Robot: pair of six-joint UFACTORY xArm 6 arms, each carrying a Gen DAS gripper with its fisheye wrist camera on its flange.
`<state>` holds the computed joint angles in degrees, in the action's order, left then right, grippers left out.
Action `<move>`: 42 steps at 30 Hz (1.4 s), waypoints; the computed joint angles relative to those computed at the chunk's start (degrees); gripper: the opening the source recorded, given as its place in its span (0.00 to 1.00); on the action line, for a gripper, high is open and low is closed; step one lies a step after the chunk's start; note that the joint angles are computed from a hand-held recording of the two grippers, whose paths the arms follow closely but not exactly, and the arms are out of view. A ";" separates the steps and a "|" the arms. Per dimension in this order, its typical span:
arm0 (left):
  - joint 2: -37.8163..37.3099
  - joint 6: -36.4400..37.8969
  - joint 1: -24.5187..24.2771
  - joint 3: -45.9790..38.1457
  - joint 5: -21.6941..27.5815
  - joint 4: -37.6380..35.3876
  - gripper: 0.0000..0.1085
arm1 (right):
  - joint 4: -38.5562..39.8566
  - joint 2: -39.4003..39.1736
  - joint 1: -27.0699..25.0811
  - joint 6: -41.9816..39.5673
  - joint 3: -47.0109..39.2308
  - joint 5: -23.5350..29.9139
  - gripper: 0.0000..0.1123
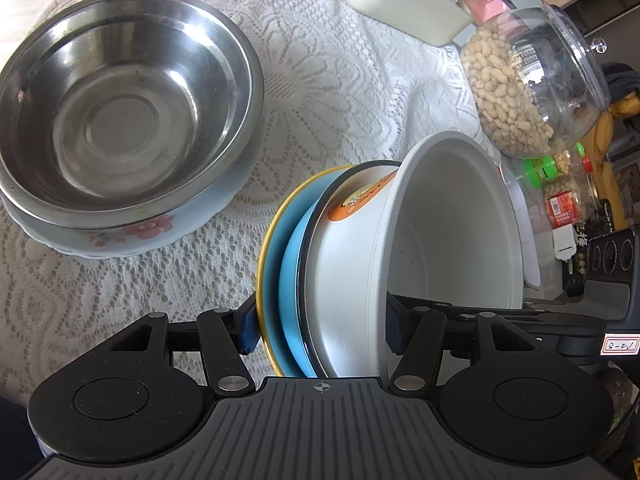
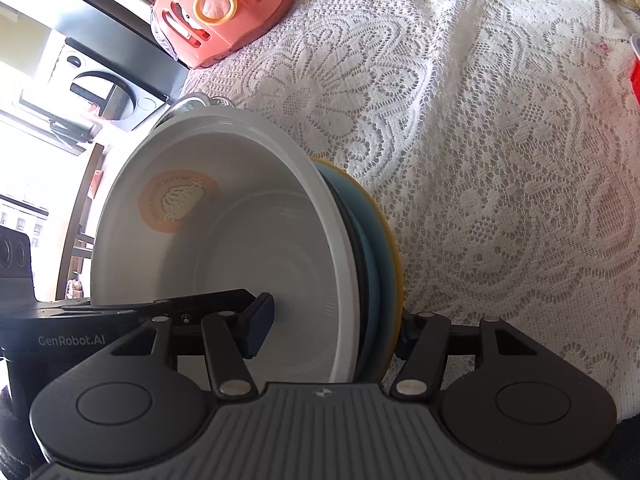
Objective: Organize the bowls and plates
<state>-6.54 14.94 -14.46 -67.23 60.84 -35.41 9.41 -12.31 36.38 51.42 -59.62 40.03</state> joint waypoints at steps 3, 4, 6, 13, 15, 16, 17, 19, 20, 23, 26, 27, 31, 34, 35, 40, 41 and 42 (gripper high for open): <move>0.08 -0.23 -0.04 -0.40 0.41 0.16 0.58 | 0.43 0.13 -0.17 -0.25 -0.29 0.39 0.53; 0.10 -0.33 -0.14 -0.59 0.45 0.18 0.58 | 0.53 0.16 -0.24 -0.35 -0.39 0.48 0.53; 0.22 -0.42 -0.19 -1.14 0.60 -0.09 0.58 | 0.47 0.19 -0.38 -0.17 -0.79 0.88 0.53; 0.67 3.51 2.92 -5.02 1.41 -5.64 0.58 | -6.27 3.17 -0.55 2.09 -9.96 7.10 0.53; 0.65 4.96 4.45 -6.32 1.35 -6.91 0.58 | -8.70 5.88 -0.37 1.10 -15.41 9.34 0.53; 0.71 5.70 5.54 -7.09 1.23 -7.40 0.58 | -9.35 7.49 -0.30 0.40 -18.13 10.11 0.53; 0.92 6.26 6.58 -7.78 1.11 -7.73 0.58 | -9.69 9.83 -0.29 -0.79 -21.79 10.98 0.53; 1.46 7.13 8.68 -8.74 0.48 -8.03 0.58 | -9.56 14.66 -0.23 -3.24 -28.47 12.02 0.53; 1.82 7.66 9.69 -9.03 0.04 -7.98 0.58 | -9.10 17.28 -0.27 -4.61 -31.81 12.41 0.53; 4.21 7.27 12.94 -10.04 -1.40 -8.78 0.58 | -7.02 26.29 -0.23 -7.23 -42.32 13.77 0.53; 5.68 6.07 14.70 -9.48 -4.06 -8.53 0.58 | -3.37 35.53 -0.45 -9.50 -53.20 16.78 0.53; 6.21 5.82 15.04 -9.63 -4.55 -7.99 0.58 | -1.85 37.97 -0.66 -10.04 -56.04 17.76 0.53; 8.99 6.07 16.35 -11.12 -3.11 -8.14 0.58 | 2.36 45.80 -1.37 -12.03 -66.43 23.48 0.54; 10.62 6.40 18.01 -12.02 -0.34 -10.53 0.52 | 2.56 49.42 -1.77 -12.12 -71.99 28.34 0.54; 10.81 6.58 18.41 -12.12 0.34 -11.33 0.52 | 2.72 48.82 -1.91 -11.84 -71.01 27.80 0.54; 9.76 7.27 18.45 -10.73 -1.13 -11.73 0.50 | 4.02 52.29 -2.93 -10.50 -77.34 32.34 0.54; 9.70 7.35 18.43 -10.65 -1.56 -11.78 0.50 | 3.53 52.67 -2.78 -10.56 -78.13 32.93 0.54; 9.61 7.44 18.44 -10.47 -2.01 -11.92 0.50 | 3.10 52.72 -2.65 -10.64 -78.30 33.14 0.53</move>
